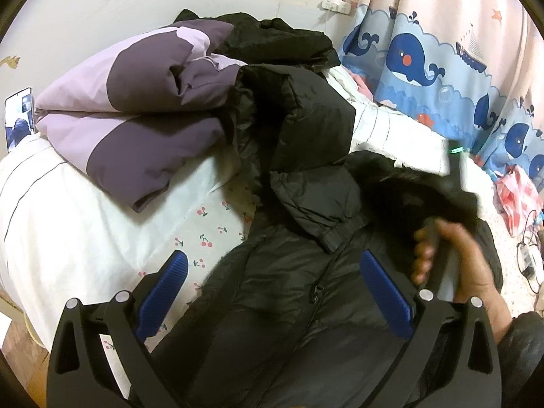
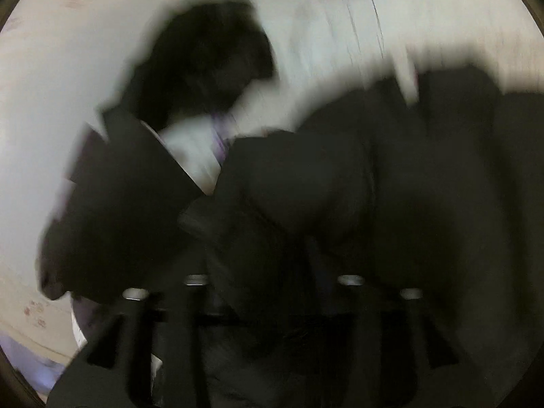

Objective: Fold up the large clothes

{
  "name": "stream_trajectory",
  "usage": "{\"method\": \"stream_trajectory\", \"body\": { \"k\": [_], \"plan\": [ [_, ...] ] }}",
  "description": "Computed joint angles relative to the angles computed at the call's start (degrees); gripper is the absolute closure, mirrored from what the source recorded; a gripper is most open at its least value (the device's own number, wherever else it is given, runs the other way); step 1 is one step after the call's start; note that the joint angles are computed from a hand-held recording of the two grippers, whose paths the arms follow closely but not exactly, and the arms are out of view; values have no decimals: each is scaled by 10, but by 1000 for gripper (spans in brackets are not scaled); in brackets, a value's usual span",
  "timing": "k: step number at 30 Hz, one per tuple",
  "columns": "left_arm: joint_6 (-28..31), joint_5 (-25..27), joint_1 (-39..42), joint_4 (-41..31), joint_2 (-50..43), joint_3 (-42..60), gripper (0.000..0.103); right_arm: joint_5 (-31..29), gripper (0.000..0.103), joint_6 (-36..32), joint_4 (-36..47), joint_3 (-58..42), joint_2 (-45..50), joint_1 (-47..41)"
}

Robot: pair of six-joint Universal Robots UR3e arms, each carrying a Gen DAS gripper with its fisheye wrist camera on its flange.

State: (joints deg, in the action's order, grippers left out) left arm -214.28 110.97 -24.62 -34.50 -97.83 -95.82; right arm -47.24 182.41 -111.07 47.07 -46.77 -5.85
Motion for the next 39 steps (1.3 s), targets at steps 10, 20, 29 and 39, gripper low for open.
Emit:
{"method": "stream_trajectory", "body": {
  "k": [10,20,29,39],
  "plan": [
    [-1,-6,3,4,-1,-3,6,99,8,-88,-189,288,-252,-149],
    [5,3,-15,-4,-41,32,6,-158,7,-123,-110,266,-157,-190],
    [143,16,-57,63,-87,55,6,-22,7,-226,-27,487,-442,-258],
    [420,-102,-8,-27,-192,216,6,98,7,-336,279,557,-608,-402]
  ]
}}
